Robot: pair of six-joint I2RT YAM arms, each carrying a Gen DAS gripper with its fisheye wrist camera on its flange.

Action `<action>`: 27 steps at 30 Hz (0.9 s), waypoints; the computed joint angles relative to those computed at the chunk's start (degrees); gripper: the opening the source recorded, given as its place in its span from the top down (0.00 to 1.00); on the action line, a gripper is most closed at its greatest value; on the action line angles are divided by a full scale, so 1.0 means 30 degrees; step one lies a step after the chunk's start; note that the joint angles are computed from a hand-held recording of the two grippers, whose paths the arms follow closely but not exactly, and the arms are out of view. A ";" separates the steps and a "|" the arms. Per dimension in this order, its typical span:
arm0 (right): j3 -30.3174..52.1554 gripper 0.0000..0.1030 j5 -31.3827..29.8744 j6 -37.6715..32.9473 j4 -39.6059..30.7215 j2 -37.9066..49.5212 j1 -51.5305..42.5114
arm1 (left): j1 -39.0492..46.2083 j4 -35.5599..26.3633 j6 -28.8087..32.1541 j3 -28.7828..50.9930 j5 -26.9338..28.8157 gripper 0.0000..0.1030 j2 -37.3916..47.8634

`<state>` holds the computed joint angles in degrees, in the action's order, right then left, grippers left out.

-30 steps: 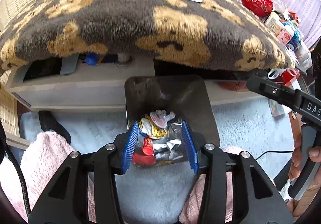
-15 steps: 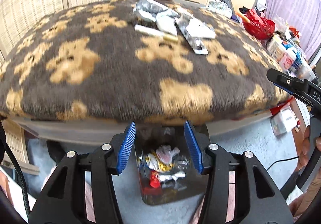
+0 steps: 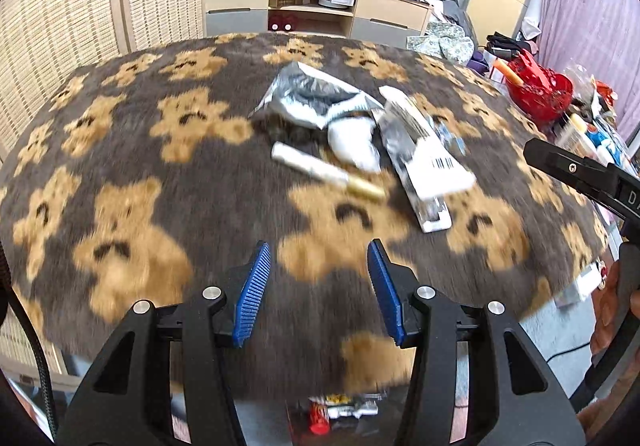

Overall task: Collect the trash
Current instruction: 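Move both tools back over the table toward the remaining trash pile, then grasp the white tube with left tool while right tool grasps white medicine box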

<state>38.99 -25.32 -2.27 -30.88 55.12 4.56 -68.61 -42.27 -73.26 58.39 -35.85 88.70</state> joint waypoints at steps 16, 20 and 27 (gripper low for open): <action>0.2802 0.35 0.0901 0.2342 0.3779 0.6454 0.2042 | 0.5096 0.3973 0.4096 0.1204 0.2405 0.61 0.2934; 0.3420 0.35 0.0779 0.2668 0.4009 0.7573 0.2695 | 0.5474 0.4463 0.4491 0.1551 0.2964 0.60 0.3775; 0.3657 0.16 0.2587 0.2475 0.4349 0.8658 0.3977 | 0.5282 0.4466 0.5047 0.1317 0.2270 0.64 0.3846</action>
<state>49.96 -17.56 5.16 -17.83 81.10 16.49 -52.77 -28.88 -58.12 62.34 -29.04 100.23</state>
